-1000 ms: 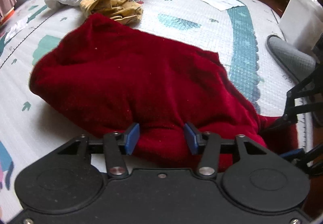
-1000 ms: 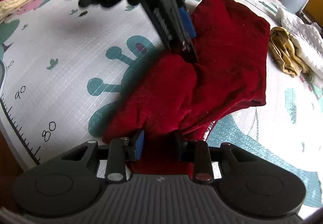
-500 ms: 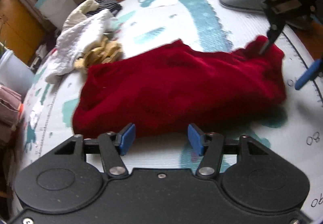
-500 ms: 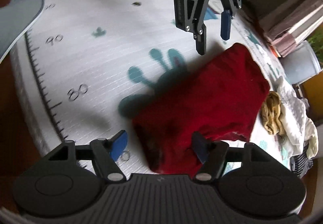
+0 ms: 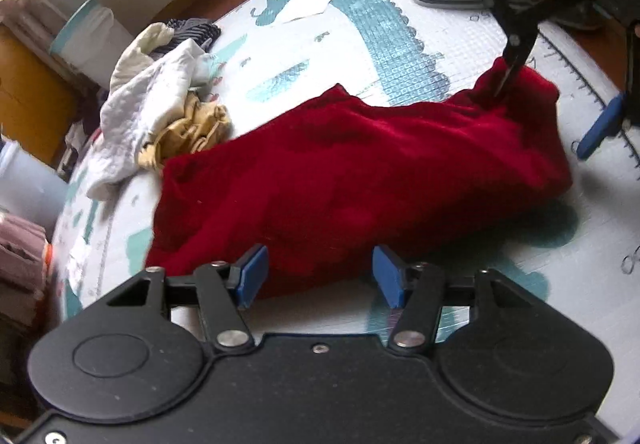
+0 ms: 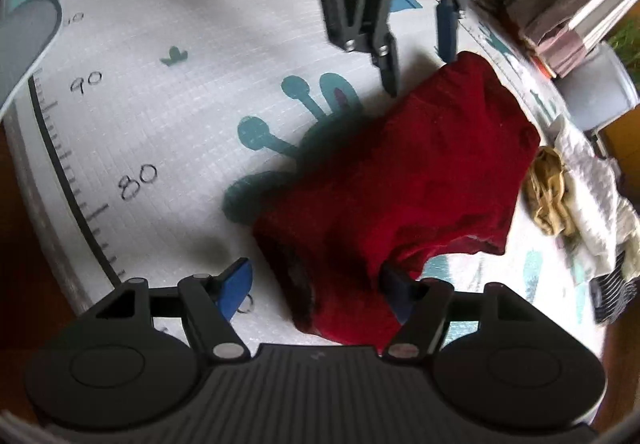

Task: Fold clothes

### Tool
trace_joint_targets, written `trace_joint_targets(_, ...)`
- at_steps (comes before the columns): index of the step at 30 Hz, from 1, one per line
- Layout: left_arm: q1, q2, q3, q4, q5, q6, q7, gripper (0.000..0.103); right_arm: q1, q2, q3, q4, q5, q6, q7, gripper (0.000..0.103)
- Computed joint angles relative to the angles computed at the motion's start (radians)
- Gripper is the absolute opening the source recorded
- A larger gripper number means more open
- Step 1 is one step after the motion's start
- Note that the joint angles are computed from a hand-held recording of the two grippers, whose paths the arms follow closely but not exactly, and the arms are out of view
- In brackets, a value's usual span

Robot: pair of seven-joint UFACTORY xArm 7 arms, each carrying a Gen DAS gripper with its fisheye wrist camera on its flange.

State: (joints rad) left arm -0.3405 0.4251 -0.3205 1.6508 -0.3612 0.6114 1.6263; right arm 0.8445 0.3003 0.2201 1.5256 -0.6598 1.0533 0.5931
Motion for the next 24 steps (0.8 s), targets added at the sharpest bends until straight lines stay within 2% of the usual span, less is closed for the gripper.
trace_joint_targets(3,0.017,-0.008,-0.031,-0.032,-0.001,-0.053,0.146,0.057,0.014,0.004,-0.004,0.006,-0.039,0.018,0.008,0.070)
trace_joint_targets(6,0.030,-0.017,-0.054,-0.070,-0.013,-0.095,0.271,0.057,0.025,0.016,-0.001,0.008,-0.073,0.025,-0.038,0.070)
trace_joint_targets(9,0.033,-0.019,-0.062,-0.094,-0.024,-0.119,0.345,0.058,0.032,0.043,-0.006,0.023,-0.079,0.052,-0.084,0.062)
trace_joint_targets(10,0.037,-0.018,-0.066,-0.100,-0.032,-0.128,0.368,0.058,0.033,0.047,-0.010,0.020,-0.085,0.052,-0.091,0.056)
trace_joint_targets(12,0.047,-0.013,-0.080,-0.111,-0.052,-0.146,0.421,0.059,0.022,0.035,-0.016,-0.007,-0.087,0.011,-0.092,0.055)
trace_joint_targets(14,0.065,-0.004,-0.105,-0.127,-0.081,-0.181,0.502,0.060,0.012,0.033,-0.018,-0.011,-0.084,0.001,-0.112,0.027)
trace_joint_targets(16,0.078,0.009,-0.121,-0.131,-0.100,-0.192,0.559,0.061,-0.003,0.028,-0.019,-0.007,-0.062,-0.013,-0.128,0.018)
trace_joint_targets(18,0.098,0.020,-0.146,-0.141,-0.129,-0.216,0.632,0.062,-0.017,0.009,-0.019,-0.010,-0.049,-0.037,-0.142,0.016)
trace_joint_targets(21,0.154,0.018,-0.208,-0.176,-0.217,-0.256,0.761,0.063,-0.040,-0.025,-0.014,-0.005,-0.024,-0.062,-0.169,0.015)
trace_joint_targets(24,0.244,0.013,-0.317,-0.229,-0.388,-0.334,0.950,0.065,-0.065,-0.051,-0.007,0.018,0.014,-0.073,-0.210,0.014)
